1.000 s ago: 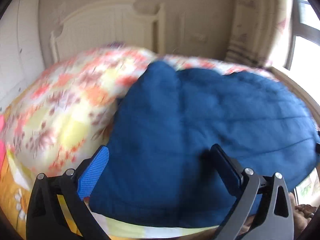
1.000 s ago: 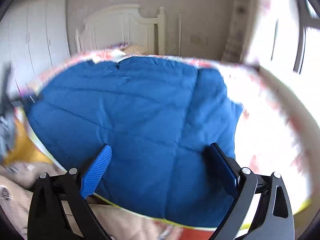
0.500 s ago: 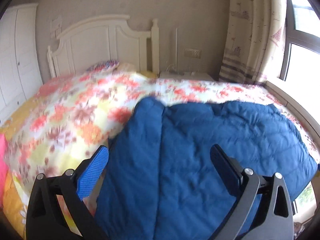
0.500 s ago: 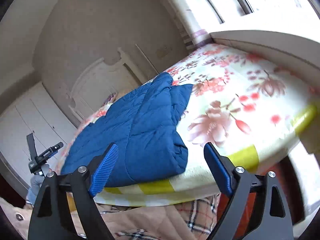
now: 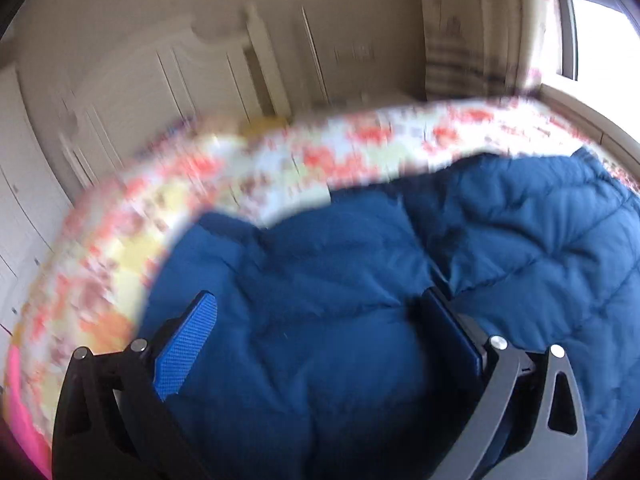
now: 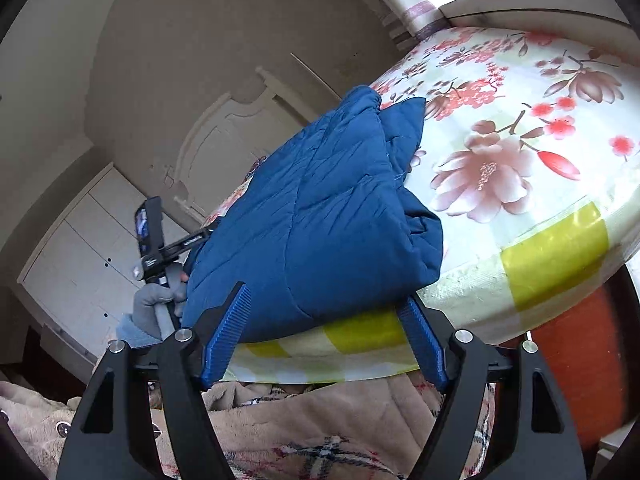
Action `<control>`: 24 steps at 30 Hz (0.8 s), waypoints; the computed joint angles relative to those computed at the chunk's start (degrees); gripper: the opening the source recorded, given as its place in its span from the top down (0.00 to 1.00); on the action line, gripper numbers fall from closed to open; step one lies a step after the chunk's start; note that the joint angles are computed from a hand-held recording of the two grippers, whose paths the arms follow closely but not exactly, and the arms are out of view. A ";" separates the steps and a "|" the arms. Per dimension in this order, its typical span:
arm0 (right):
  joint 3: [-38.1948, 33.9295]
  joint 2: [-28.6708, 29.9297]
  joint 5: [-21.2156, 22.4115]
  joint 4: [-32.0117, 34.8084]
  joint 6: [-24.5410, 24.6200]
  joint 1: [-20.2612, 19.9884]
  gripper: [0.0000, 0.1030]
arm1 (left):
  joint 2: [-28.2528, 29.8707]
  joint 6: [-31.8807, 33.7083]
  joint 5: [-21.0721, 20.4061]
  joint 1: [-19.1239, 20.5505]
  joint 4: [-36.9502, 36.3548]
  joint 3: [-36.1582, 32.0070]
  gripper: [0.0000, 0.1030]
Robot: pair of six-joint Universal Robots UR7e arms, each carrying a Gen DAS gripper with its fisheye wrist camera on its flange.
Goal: Fold large clothes
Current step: 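Grasp the folded jacket edge with the right tool and lift it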
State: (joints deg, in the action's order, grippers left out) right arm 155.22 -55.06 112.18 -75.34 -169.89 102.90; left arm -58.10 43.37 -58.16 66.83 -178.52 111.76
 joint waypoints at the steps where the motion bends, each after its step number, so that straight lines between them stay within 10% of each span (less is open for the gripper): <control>1: -0.78 -0.20 -0.51 1.61 -0.44 0.03 0.28 | -0.22 -1.20 -0.75 0.48 2.21 -0.74 0.02; 7: -10.50 -2.07 4.11 17.30 1.99 2.74 0.15 | -0.49 -1.16 -2.18 1.26 3.02 -1.06 0.02; 12: -23.71 0.54 17.05 33.07 8.26 7.53 0.09 | -0.45 -1.08 -2.55 1.37 2.90 -1.16 0.02; 15: -20.08 -1.12 9.81 23.92 12.27 3.35 0.11 | -0.58 -1.28 -2.63 1.19 2.46 -0.95 0.02; 18: -16.36 -1.76 6.84 14.10 7.22 1.31 0.55 | -0.47 -1.50 -2.05 0.98 1.00 -0.65 0.02; 24: -9.92 -2.17 2.42 -1.80 -0.33 1.92 0.71 | 1.70 3.84 1.06 -1.66 -11.72 3.13 0.04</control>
